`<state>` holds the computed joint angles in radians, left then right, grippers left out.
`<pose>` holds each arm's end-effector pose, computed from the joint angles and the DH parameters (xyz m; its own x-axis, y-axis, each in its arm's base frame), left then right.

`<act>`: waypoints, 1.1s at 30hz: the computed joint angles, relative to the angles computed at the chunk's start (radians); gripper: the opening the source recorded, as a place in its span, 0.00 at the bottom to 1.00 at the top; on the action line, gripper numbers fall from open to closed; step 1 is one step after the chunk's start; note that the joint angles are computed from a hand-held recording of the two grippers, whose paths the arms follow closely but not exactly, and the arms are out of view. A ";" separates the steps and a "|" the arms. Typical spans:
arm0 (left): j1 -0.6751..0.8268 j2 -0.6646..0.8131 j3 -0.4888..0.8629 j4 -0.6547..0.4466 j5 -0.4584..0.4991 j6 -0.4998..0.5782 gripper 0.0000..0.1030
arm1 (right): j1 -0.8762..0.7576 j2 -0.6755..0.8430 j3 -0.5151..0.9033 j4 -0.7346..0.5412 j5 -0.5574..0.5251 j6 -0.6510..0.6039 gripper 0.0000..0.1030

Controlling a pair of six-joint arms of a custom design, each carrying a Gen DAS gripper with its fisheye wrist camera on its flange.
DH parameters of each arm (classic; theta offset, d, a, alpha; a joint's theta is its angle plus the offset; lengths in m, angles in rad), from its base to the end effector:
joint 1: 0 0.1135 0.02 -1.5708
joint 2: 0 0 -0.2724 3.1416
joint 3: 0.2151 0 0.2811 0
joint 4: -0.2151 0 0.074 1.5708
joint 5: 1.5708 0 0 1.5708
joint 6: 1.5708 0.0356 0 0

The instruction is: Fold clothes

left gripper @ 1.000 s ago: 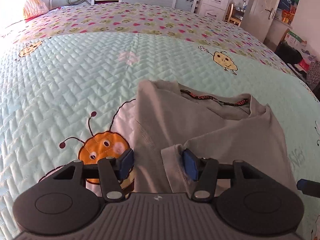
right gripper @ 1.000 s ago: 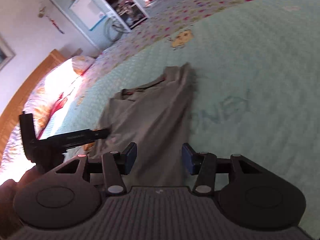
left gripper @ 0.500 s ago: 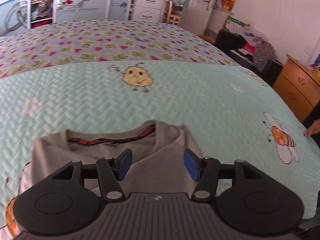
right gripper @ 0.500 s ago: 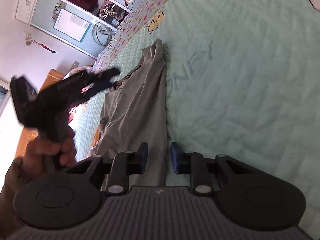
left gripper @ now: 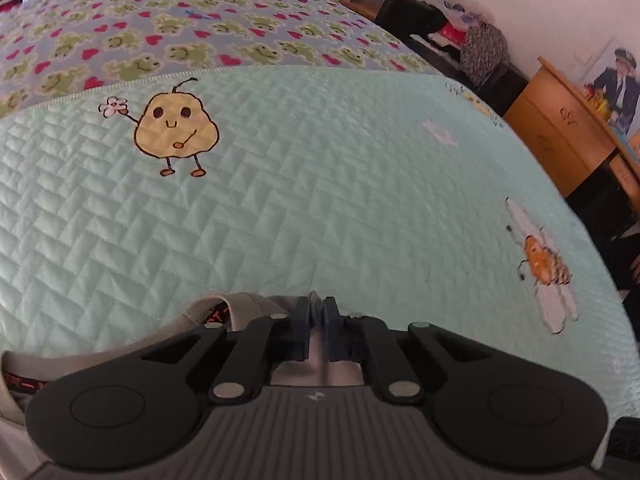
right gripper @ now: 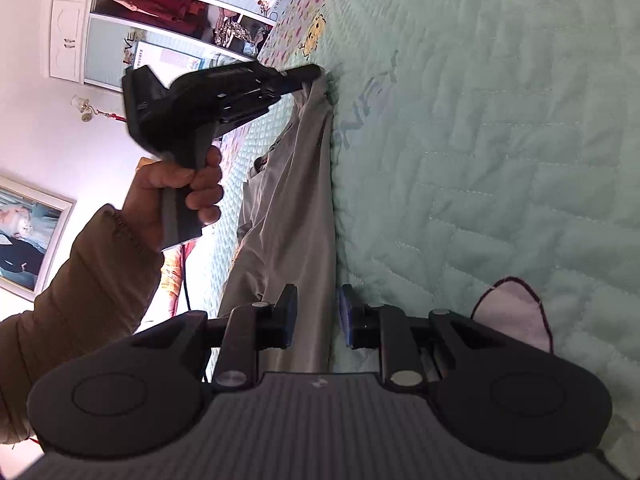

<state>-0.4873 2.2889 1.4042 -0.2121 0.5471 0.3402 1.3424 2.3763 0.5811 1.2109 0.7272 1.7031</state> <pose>0.4042 -0.2352 0.0513 -0.5377 0.6074 -0.5847 0.8371 0.4675 -0.2840 0.0905 0.2846 -0.0344 -0.5803 0.7739 -0.2535 0.2032 0.4390 0.8752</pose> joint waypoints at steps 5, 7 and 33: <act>0.017 -0.035 -0.022 0.042 -0.011 -0.026 0.47 | 0.027 0.034 -0.006 0.050 0.027 0.001 0.24; 0.023 -0.027 0.008 0.015 -0.008 -0.022 0.47 | 0.024 0.052 -0.004 0.077 0.024 -0.009 0.23; -0.089 0.121 0.280 -0.368 -0.208 0.682 0.18 | 0.047 0.167 0.026 0.243 0.033 -0.083 0.22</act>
